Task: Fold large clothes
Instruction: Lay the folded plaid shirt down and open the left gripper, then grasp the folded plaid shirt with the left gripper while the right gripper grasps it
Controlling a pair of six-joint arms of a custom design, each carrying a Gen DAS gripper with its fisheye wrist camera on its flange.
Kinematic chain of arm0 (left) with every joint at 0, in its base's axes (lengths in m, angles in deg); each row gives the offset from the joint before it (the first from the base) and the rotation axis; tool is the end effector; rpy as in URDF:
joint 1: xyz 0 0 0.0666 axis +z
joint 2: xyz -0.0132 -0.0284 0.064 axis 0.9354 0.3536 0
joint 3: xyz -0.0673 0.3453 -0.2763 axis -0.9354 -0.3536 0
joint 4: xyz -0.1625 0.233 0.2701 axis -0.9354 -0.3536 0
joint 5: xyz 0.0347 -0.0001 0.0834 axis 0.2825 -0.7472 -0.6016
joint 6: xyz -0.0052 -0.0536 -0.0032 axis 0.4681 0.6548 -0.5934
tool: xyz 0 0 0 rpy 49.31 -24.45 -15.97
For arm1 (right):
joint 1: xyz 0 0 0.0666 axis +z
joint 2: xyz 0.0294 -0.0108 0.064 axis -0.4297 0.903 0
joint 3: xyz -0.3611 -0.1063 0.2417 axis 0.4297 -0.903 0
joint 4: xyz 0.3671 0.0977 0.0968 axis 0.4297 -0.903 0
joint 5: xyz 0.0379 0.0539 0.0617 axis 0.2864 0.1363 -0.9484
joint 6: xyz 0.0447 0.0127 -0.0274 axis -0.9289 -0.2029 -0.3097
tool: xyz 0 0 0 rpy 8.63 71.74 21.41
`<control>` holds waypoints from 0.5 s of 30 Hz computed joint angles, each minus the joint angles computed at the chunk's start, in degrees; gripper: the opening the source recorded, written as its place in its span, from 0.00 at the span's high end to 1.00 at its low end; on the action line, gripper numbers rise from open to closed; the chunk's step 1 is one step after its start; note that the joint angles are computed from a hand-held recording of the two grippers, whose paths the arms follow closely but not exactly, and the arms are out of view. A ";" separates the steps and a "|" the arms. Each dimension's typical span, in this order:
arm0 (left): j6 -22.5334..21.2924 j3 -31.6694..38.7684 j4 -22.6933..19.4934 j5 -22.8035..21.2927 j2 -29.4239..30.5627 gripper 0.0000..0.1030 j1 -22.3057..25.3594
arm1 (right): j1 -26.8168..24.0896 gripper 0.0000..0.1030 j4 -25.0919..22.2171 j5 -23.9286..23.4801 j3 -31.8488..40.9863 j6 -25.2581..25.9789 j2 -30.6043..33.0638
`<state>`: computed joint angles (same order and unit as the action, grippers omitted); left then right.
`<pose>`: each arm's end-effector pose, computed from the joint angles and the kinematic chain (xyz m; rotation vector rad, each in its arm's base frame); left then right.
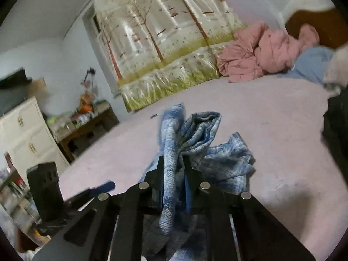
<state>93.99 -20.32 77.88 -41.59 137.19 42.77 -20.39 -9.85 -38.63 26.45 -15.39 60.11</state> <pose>0.4867 -0.2436 0.3754 0.2180 2.0547 -0.4559 0.5033 0.0599 0.4019 -0.1375 2.0177 0.6705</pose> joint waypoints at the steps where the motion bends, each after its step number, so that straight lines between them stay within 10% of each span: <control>1: -0.45 0.37 -0.65 -0.41 0.23 0.13 -0.19 | 0.37 0.85 -3.15 3.38 0.75 -0.50 0.23; 6: -3.00 5.95 -12.65 -6.77 4.40 0.05 -2.06 | -0.27 0.65 -9.93 11.28 1.84 -1.60 4.41; 8: -2.88 5.15 -11.27 -6.07 4.03 0.05 -1.91 | -1.71 0.49 -7.51 10.05 0.59 -4.32 4.17; 15: -4.18 2.12 -7.58 -8.10 2.36 0.06 -2.85 | -4.54 0.49 -9.19 11.35 -1.54 -1.79 0.71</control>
